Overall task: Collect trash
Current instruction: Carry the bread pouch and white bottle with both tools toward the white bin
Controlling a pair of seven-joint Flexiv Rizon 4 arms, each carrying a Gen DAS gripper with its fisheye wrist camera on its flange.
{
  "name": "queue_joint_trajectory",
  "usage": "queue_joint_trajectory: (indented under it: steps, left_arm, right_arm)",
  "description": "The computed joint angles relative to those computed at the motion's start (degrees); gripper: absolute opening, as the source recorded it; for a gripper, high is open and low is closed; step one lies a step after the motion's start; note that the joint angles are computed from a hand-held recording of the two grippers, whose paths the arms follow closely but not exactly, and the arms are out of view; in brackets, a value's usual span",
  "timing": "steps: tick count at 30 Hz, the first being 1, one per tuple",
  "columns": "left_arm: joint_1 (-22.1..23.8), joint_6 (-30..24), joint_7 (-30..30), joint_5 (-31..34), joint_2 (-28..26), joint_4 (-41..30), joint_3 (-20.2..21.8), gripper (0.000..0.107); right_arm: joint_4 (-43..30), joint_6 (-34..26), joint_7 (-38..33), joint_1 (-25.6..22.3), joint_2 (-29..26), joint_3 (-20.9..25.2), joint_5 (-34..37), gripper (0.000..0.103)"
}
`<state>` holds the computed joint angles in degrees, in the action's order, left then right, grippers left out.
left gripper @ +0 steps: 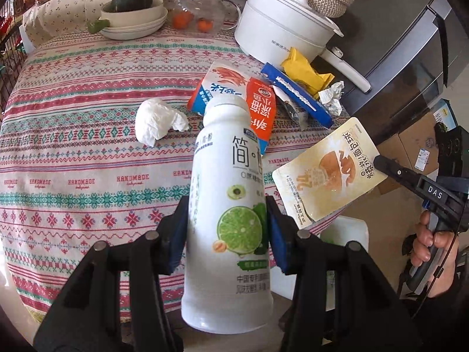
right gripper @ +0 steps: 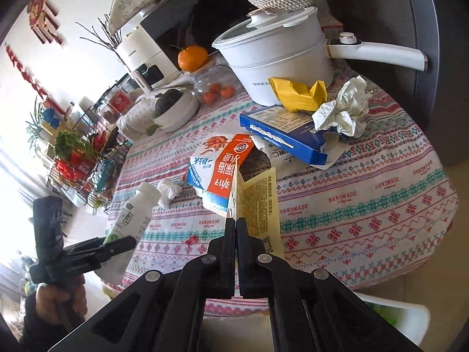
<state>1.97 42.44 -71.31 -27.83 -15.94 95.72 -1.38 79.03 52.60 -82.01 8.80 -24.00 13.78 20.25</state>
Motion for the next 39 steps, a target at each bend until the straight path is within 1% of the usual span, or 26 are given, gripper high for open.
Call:
queue_joint_trajectory:
  steps: [5, 9, 13, 17, 21, 24, 28, 33, 37, 39]
  left_arm:
    - [-1.0, 1.0, -0.1, -0.2, 1.2, 1.9, -0.4, 0.051]
    - [-1.7, 1.3, 1.5, -0.7, 2.0, 2.9, -0.8, 0.051]
    - [-2.3, 0.8, 2.9, -0.8, 2.2, 3.0, -1.1, 0.051]
    - [-2.9, -1.2, 4.7, -2.0, 2.1, 2.8, -1.8, 0.051]
    - [-4.1, -3.5, 8.8, -3.2, 2.3, 3.1, -2.9, 0.051]
    - [-5.8, -5.1, 11.0, -2.3, 2.5, 3.4, -3.5, 0.051]
    - [-8.3, -7.1, 13.2, -0.3, 2.3, 3.7, -4.2, 0.051]
    - [-11.1, -12.4, 12.5, 2.5, -0.4, 2.1, -5.3, 0.051]
    - [-13.3, -15.8, 11.9, 5.5, -3.4, -0.3, -6.0, 0.051]
    - [-14.3, -16.5, 11.6, 6.7, -4.8, -1.5, -6.2, 0.051]
  right_arm:
    - [2.8, 0.1, 2.2, -0.9, 2.1, -0.6, 0.8, 0.002]
    - [5.2, 0.1, 0.9, -1.8, 4.6, -0.7, 1.2, 0.002]
    - [8.0, -1.4, 0.0, -2.4, 7.7, -1.3, 1.6, 0.002]
    - [11.6, -1.5, -2.2, -3.3, 11.6, -2.2, 2.8, 0.002]
    - [15.4, -1.3, -4.1, -4.0, 16.0, -3.6, 3.9, 0.002]
    - [19.2, -1.5, -4.6, -4.1, 19.2, -5.0, 2.4, 0.002]
    - [24.0, -2.4, -5.0, -4.0, 22.2, -6.5, 0.1, 0.002]
    - [28.0, -6.0, -4.4, -4.2, 23.1, -8.0, -1.8, 0.002]
    - [29.2, -8.0, -4.3, -4.4, 22.8, -8.5, -2.9, 0.004]
    - [29.0, -9.1, -3.8, -4.5, 22.5, -8.7, -2.6, 0.004]
